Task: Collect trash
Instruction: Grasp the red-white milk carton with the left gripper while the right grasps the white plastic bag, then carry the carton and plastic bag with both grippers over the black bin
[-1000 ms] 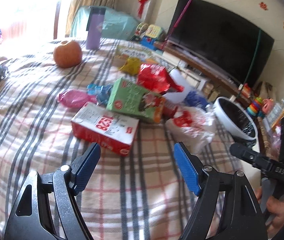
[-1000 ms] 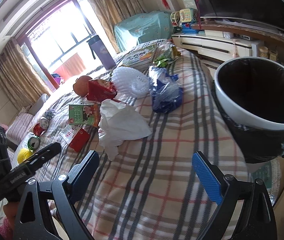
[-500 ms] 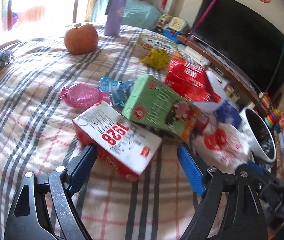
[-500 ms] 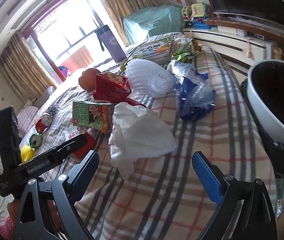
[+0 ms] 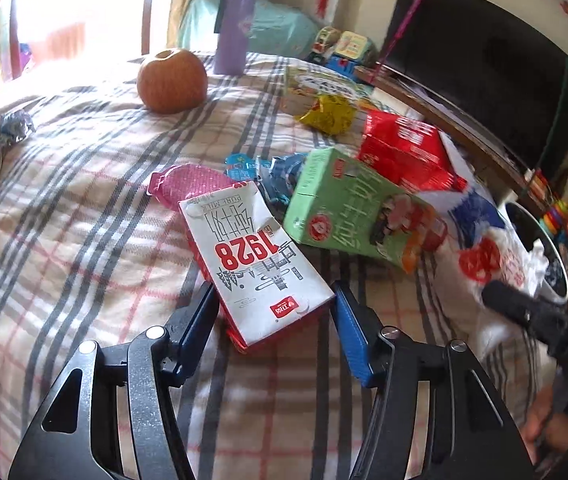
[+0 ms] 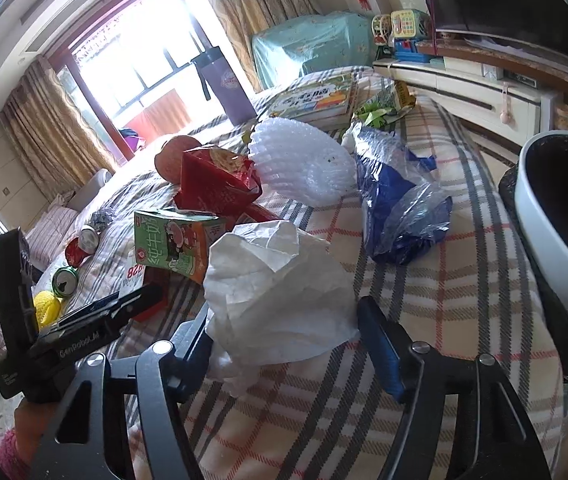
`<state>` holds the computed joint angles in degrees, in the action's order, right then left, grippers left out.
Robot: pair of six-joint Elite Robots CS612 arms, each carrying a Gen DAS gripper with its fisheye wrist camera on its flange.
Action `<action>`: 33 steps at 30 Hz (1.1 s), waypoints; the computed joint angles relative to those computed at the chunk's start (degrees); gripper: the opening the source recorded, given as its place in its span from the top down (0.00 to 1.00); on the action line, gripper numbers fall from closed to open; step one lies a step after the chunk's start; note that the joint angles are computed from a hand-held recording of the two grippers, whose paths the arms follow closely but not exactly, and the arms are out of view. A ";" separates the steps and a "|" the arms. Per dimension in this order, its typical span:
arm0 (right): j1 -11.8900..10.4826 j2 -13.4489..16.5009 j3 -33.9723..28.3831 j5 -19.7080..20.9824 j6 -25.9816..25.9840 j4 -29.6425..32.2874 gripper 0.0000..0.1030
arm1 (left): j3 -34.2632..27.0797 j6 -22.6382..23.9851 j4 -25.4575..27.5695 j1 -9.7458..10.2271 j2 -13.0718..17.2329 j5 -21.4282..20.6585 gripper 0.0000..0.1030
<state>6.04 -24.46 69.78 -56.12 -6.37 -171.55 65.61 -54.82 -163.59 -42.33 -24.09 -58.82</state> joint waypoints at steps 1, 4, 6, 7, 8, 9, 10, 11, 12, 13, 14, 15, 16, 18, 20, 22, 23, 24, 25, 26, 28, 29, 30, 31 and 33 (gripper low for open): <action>-0.07 -0.10 0.20 0.15 0.12 -0.16 0.36 | 0.75 0.43 -0.79 -0.23 -0.32 0.04 0.44; -0.42 -0.62 1.25 0.42 0.34 -0.87 0.37 | 2.45 1.07 -2.93 -0.76 -1.03 -0.09 0.44; -0.62 -0.99 2.18 0.40 0.58 -1.60 0.37 | 3.36 1.34 -4.13 -1.24 -1.47 0.08 0.45; -0.73 -1.14 2.53 0.47 0.71 -1.79 0.37 | 3.81 1.86 -5.23 -1.47 -1.64 0.01 0.45; -0.86 -1.30 2.92 0.55 0.87 -2.00 0.37 | 4.03 2.26 -5.65 -1.72 -1.77 0.04 0.45; -0.97 -1.45 3.30 0.54 1.08 -2.32 0.37 | 4.12 2.78 -5.94 -1.97 -1.84 0.02 0.45; -1.07 -1.59 3.63 0.55 1.19 -2.58 0.37 | 4.16 3.93 -6.67 -2.33 -1.88 -0.17 0.45; -1.18 -1.76 4.03 0.53 1.32 -2.90 0.37 | 4.13 4.78 -7.14 -2.56 -1.87 -0.27 0.45; -1.32 -1.92 4.39 0.50 1.49 -3.26 0.37 | 4.03 5.67 -7.63 -2.83 -1.84 -0.33 0.45; -1.45 -2.11 4.82 0.41 1.70 -3.72 0.37 | 3.89 6.71 -8.29 -3.09 -1.78 -0.53 0.45; -1.60 -2.34 5.27 0.25 1.92 -4.19 0.37 | 3.64 7.92 -9.01 -3.36 -1.67 -0.84 0.45; -1.77 -2.59 5.77 0.06 2.17 -4.74 0.37 | 3.34 9.03 -9.73 -3.63 -1.53 -1.11 0.45; -1.91 -2.79 6.20 -0.06 2.36 -5.24 0.37 | 3.21 9.75 -10.38 -3.81 -1.44 -1.40 0.45; -2.33 -3.29 7.12 -0.42 3.01 -6.43 0.37 | 2.39 11.56 -11.36 -4.14 -1.07 -2.54 0.45; -2.85 -3.77 8.08 -0.72 3.85 -7.91 0.37 | 1.28 13.56 -12.25 -4.36 -0.57 -4.05 0.45; -3.45 -4.21 9.01 -1.00 4.95 -9.45 0.37 | 0.40 14.87 -12.58 -4.58 -0.18 -5.01 0.45; -3.66 -4.35 9.29 -1.18 5.40 -9.97 0.37 | -0.20 15.67 -12.73 -4.66 0.08 -5.64 0.45; -3.92 -4.50 9.62 -1.44 5.92 -10.52 0.37 | -0.81 16.27 -12.74 -4.66 0.36 -6.11 0.45; -4.08 -4.65 9.93 -1.67 6.33 -10.96 0.37 | -1.51 16.97 -12.76 -4.72 0.65 -6.70 0.45; -4.30 -4.75 10.22 -1.89 6.70 -11.41 0.37 | -1.99 17.44 -12.83 -4.72 0.89 -7.03 0.45; -4.63 -4.95 10.78 -2.44 7.25 -12.04 0.37 | -3.21 18.50 -12.54 -4.72 1.41 -7.43 0.45; -4.84 -5.03 10.99 -2.61 7.50 -12.28 0.37 | -3.83 19.02 -12.35 -4.72 1.65 -7.68 0.45; -5.04 -5.11 11.21 -2.81 7.75 -12.56 0.37 | -4.45 19.50 -12.10 -4.70 1.89 -7.93 0.46; -5.25 -5.18 11.41 -2.91 7.90 -12.81 0.37 | -4.99 19.94 -11.88 -4.66 2.10 -8.11 0.46; -5.58 -5.32 11.78 -3.17 8.34 -13.28 0.37 | -5.80 20.35 -11.64 -4.51 2.48 -8.58 0.46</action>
<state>0.46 -29.78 81.56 -59.28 1.97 -184.83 59.81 -34.47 -175.23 -46.84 -21.61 -67.40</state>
